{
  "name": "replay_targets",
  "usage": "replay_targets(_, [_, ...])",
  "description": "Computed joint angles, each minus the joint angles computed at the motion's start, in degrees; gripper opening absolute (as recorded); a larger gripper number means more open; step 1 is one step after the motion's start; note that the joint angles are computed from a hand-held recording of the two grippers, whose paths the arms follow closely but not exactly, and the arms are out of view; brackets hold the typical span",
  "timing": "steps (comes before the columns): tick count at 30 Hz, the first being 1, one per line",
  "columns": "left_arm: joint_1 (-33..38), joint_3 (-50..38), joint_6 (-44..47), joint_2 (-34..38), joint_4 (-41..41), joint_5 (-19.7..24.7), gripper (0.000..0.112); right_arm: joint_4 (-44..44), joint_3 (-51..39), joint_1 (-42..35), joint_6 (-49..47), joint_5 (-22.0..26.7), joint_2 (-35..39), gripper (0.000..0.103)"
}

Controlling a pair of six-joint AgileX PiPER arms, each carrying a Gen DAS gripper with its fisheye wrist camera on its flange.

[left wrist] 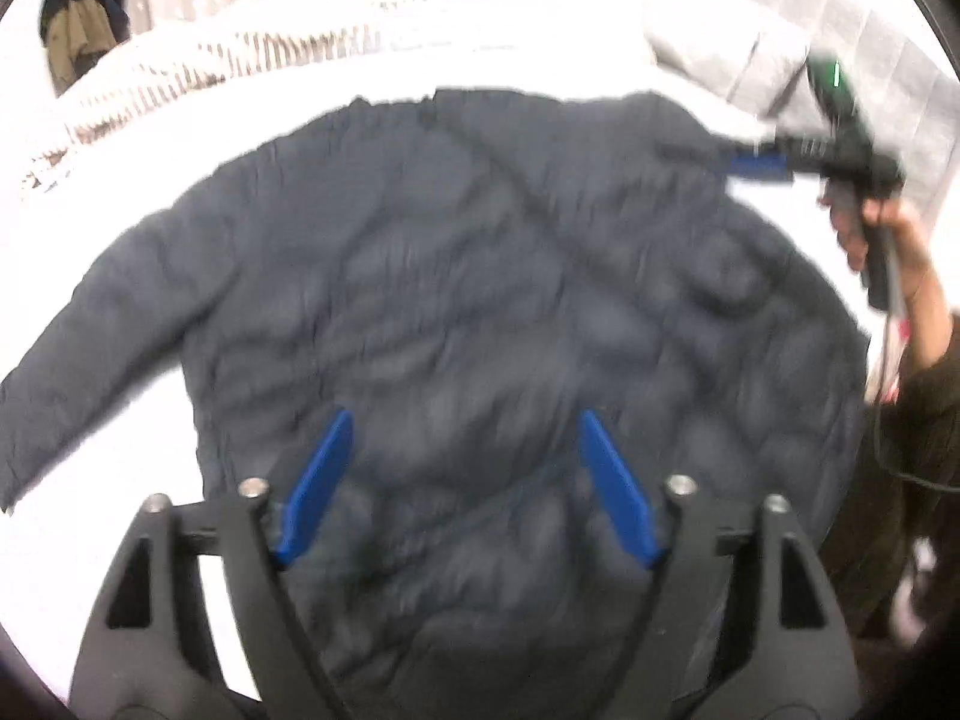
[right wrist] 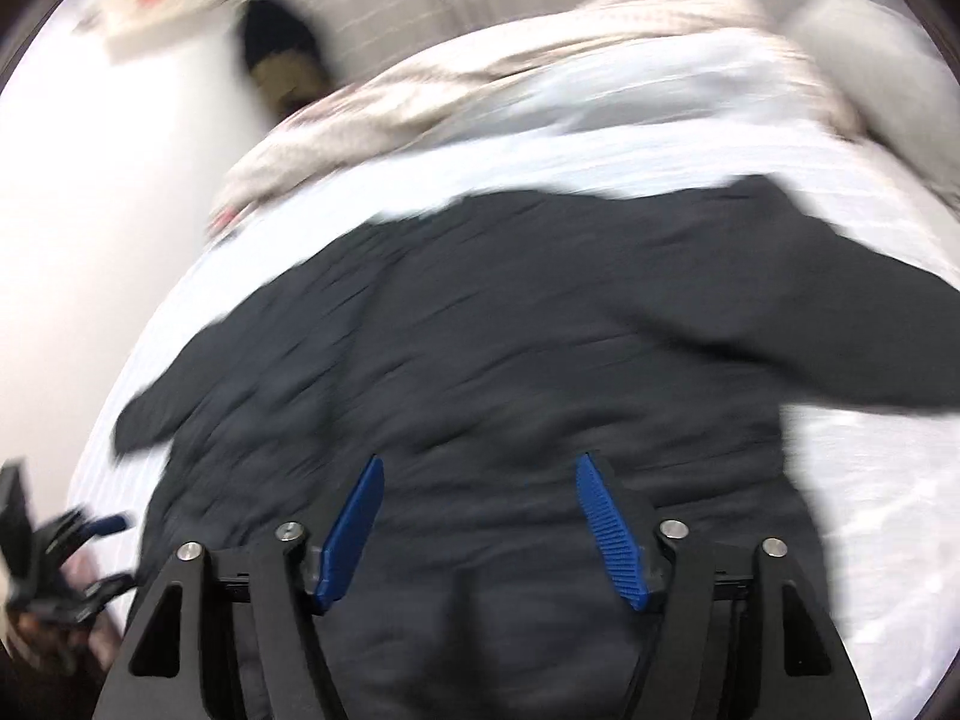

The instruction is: Fold large clothes

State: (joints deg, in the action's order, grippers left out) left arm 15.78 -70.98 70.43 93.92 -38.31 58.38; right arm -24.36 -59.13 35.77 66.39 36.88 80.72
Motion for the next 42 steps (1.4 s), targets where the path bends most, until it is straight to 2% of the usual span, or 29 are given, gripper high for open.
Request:
replay_targets(2, [-2.08, -2.58, -2.99, 1.67, -1.69, 0.88, 0.085, 0.67, 3.53, -5.45, 0.35, 1.54, -4.13, 0.071])
replay_targets(4, [-5.50, -4.05, -7.21, 3.01, -1.39, -0.03, 0.099, 1.94, 6.06, -10.73, -2.02, 2.37, -7.03, 0.071])
replay_targets(7, [-10.50, -4.57, -13.24, 5.52, -0.23, -3.11, 0.100, 4.35, 10.09, -23.20, -7.92, 2.90, -11.56, 0.072])
replay_targets(10, [-14.53, -4.53, -18.02, 7.13, 0.84, -6.10, 0.100, 8.21, 12.48, -36.46, -16.29, 2.01, -12.86, 0.073])
replay_targets(13, [-18.03, -4.00, -20.88, 8.23, 1.88, -9.95, 0.100, 11.15, 13.51, -48.89, -23.90, -1.10, -10.62, 0.074])
replay_targets(16, [-19.84, -2.52, -20.84, 9.08, 0.68, -13.81, 0.100, 9.42, 12.73, -55.87, -23.59, -3.74, -5.63, 0.074])
replay_targets(19, [-19.61, -1.25, -20.95, 10.02, -1.26, -14.67, 0.101, 5.47, 10.36, -60.33, -20.97, -5.85, 0.18, 0.074])
replay_targets(22, [-19.28, -0.40, -21.15, 11.83, -2.28, -15.37, 0.101, 2.62, 8.64, -61.75, -20.71, -8.38, 4.51, 0.074])
replay_targets(24, [-19.13, 1.03, -19.68, 11.94, -3.12, -17.34, 0.101, 0.44, 7.82, -61.63, -20.64, -10.35, 8.20, 0.073])
replay_targets(26, [-18.98, 2.19, -17.67, 11.94, -4.57, -18.77, 0.101, -4.01, 7.74, -60.81, -17.31, -11.34, 11.00, 0.063])
replay_targets(27, [-18.97, 2.58, -16.79, 11.98, -5.29, -19.16, 0.102, -8.07, 8.98, -59.97, -14.52, -13.02, 10.93, 0.043])
replay_targets(28, [-19.16, 2.88, -16.57, 11.91, -5.34, -19.71, 0.102, -11.59, 10.14, -58.94, -12.52, -14.04, 10.20, 0.016])
replay_targets(29, [-19.54, 3.27, -16.59, 11.73, -4.91, -20.54, 0.102, -16.99, 10.92, -57.73, -8.42, -14.68, 9.73, 0.011])
replay_targets(30, [-19.83, 3.60, -16.44, 11.68, -4.76, -21.20, 0.102, -22.72, 12.57, -55.93, -4.08, -14.17, 7.26, 0.010])
replay_targets(31, [-20.22, 4.16, -16.09, 11.47, -4.62, -22.15, 0.102, -28.45, 13.72, -54.29, 1.65, -12.68, 6.10, 0.010])
replay_targets(33, [-20.72, 5.22, -14.83, 11.18, -4.98, -23.67, 0.102, -34.77, 14.70, -52.05, 9.02, -5.47, 7.49, 0.011])
replay_targets(34, [-20.79, 5.50, -14.35, 11.15, -5.18, -24.09, 0.102, -34.49, 14.42, -52.50, 10.19, -4.34, 9.20, 0.015])
replay_targets(35, [-20.87, 5.76, -14.08, 11.05, -5.25, -24.46, 0.102, -32.57, 14.99, -54.01, 10.08, -5.31, 8.77, 0.018])
replay_targets(36, [-20.81, 5.86, -13.77, 10.95, -5.40, -24.57, 0.102, -31.78, 14.74, -53.91, 10.45, -3.98, 8.29, 0.033])
replay_targets(37, [-20.68, 5.92, -13.46, 10.90, -5.65, -24.54, 0.102, -30.04, 13.46, -53.00, 10.37, -0.46, 8.31, 0.047])
replay_targets(38, [-20.48, 5.99, -12.99, 10.86, -6.08, -24.42, 0.102, -28.48, 12.23, -51.74, 10.95, 2.91, 7.38, 0.050])
replay_targets(39, [-20.06, 6.12, -11.89, 10.89, -7.14, -24.16, 0.102, -28.96, 12.18, -49.86, 13.12, 3.98, 5.44, 0.050])
replay_targets(42, [-19.29, 6.40, -9.62, 11.07, -9.59, -23.88, 0.102, -32.13, 11.30, -41.37, 18.70, 4.70, 0.81, 0.050])
